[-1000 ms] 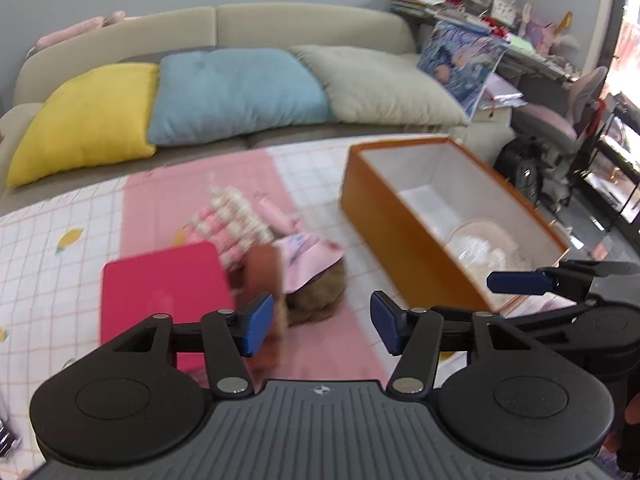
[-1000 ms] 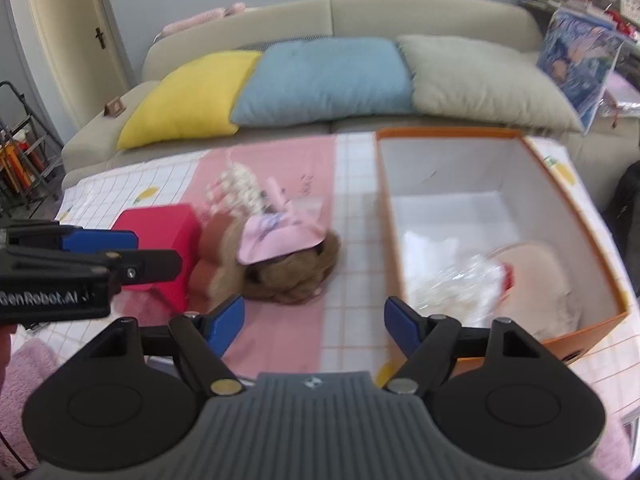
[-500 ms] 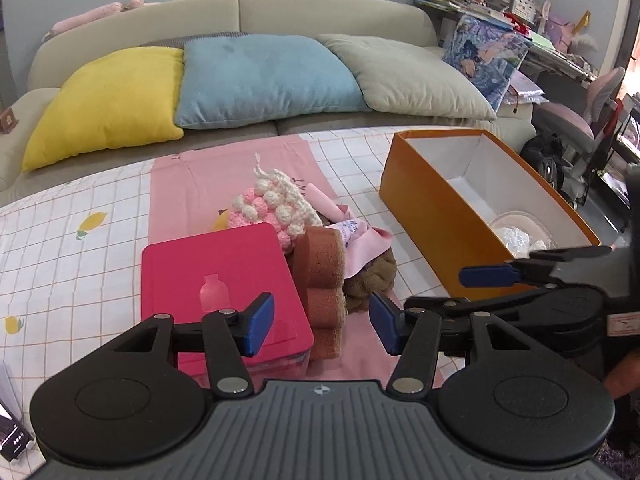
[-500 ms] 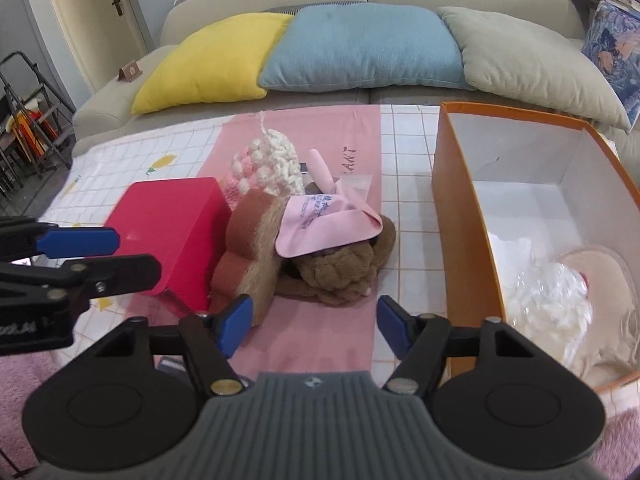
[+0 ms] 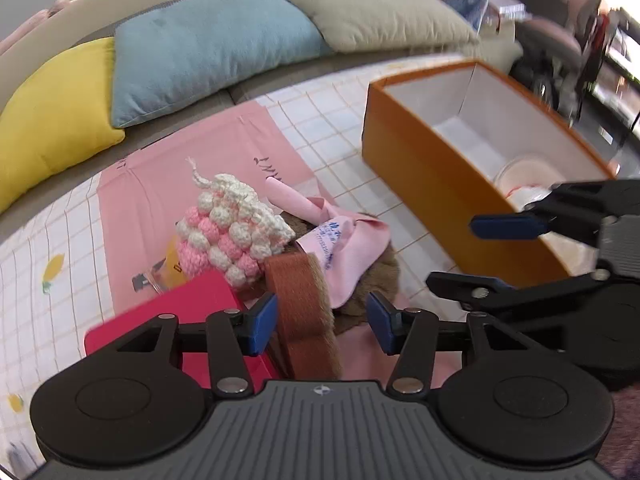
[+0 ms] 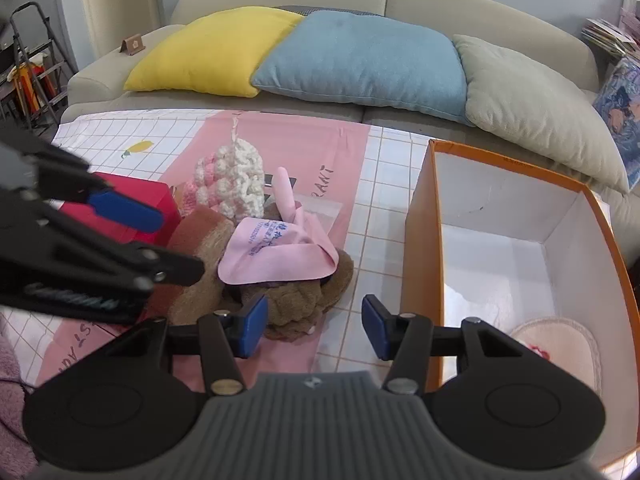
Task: Organize soft objects
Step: 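Grasp the brown sponge strip with the left tool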
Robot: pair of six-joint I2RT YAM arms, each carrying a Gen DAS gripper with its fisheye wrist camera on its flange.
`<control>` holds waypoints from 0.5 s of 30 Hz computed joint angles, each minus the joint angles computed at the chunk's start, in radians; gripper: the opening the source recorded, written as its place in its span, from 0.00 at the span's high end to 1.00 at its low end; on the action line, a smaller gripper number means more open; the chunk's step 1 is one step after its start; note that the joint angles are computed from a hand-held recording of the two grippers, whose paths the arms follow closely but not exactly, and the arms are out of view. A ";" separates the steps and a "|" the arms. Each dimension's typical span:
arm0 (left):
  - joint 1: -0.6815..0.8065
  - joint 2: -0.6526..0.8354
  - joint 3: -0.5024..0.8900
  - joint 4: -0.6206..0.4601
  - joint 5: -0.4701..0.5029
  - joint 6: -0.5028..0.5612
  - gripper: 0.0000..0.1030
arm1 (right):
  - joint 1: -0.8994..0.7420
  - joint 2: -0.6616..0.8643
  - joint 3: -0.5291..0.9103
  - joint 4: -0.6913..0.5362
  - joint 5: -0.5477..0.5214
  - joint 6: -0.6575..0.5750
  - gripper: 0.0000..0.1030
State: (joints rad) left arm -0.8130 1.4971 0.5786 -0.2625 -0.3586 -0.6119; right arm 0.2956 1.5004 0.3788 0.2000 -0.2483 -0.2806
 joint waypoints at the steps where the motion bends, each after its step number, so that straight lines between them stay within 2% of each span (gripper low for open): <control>1: 0.014 0.029 0.020 -0.004 0.012 0.029 0.41 | -0.003 0.010 0.004 0.006 -0.005 -0.013 0.50; 4: 0.041 0.103 0.071 -0.016 0.034 0.107 0.42 | -0.004 0.047 0.008 0.046 -0.020 -0.077 0.50; 8: 0.068 0.179 0.129 -0.053 0.061 0.179 0.46 | 0.012 0.116 0.008 0.129 -0.028 -0.235 0.50; 12: 0.095 0.220 0.146 -0.050 0.087 0.212 0.46 | 0.008 0.180 0.054 0.127 -0.052 -0.347 0.50; 15: 0.109 0.243 0.143 -0.033 0.089 0.210 0.56 | 0.020 0.227 0.091 0.125 -0.037 -0.403 0.50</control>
State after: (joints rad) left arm -0.7040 1.7404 0.7218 -0.2950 -0.2695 -0.4016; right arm 0.3156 1.7269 0.4694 0.3246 -0.2856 -0.6835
